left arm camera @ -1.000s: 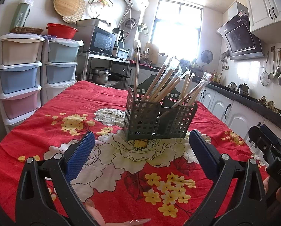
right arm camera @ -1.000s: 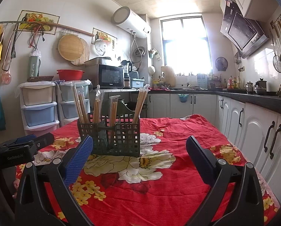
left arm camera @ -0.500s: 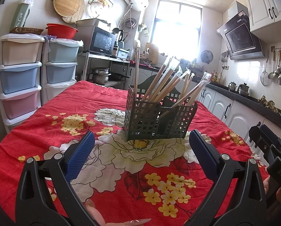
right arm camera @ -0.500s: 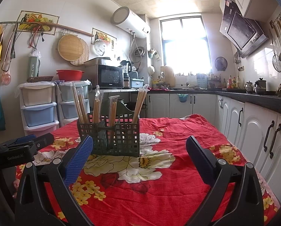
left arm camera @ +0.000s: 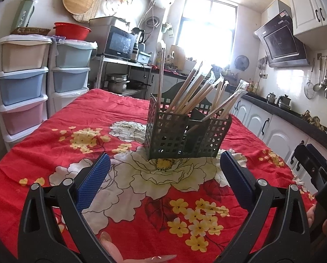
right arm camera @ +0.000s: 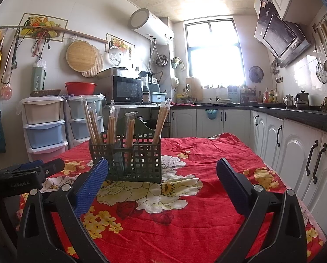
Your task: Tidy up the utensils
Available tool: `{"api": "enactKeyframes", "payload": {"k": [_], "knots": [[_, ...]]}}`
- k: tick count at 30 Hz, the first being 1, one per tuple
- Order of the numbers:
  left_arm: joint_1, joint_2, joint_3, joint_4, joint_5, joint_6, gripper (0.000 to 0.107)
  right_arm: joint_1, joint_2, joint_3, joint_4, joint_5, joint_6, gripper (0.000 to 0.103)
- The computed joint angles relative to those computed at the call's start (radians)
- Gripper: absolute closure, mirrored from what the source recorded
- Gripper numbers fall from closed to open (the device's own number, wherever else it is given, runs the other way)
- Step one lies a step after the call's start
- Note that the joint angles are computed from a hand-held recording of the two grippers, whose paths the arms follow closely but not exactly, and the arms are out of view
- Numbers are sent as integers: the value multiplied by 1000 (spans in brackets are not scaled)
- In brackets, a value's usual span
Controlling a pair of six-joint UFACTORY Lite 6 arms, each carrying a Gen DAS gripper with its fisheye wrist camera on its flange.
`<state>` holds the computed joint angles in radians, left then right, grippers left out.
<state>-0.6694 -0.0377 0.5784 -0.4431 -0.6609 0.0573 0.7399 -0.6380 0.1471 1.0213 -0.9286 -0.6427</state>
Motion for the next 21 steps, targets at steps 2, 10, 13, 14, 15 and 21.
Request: {"api": "enactKeyframes", "payload": {"k": [2,10,13,14,15,21], "knots": [[9,3,-1,21,0,-20,15,-10,-5,1,-3,8,1,6],[31,0,-7,63,1,-60,15,4,13,18,53,-10,-9,6],[40,-50,-4,8,70,-8,15,-94,-9,53,92,103,-28,6],[57,-70,13,-32,129,45,15,-144,-10,73,106,147,-47,6],[92,-77,47,-59,203,100,15,-231,13,120,138,213,-100,6],[367,286,482,-508,481,717,15,-787,558,588,506,683,-706,6]]}}
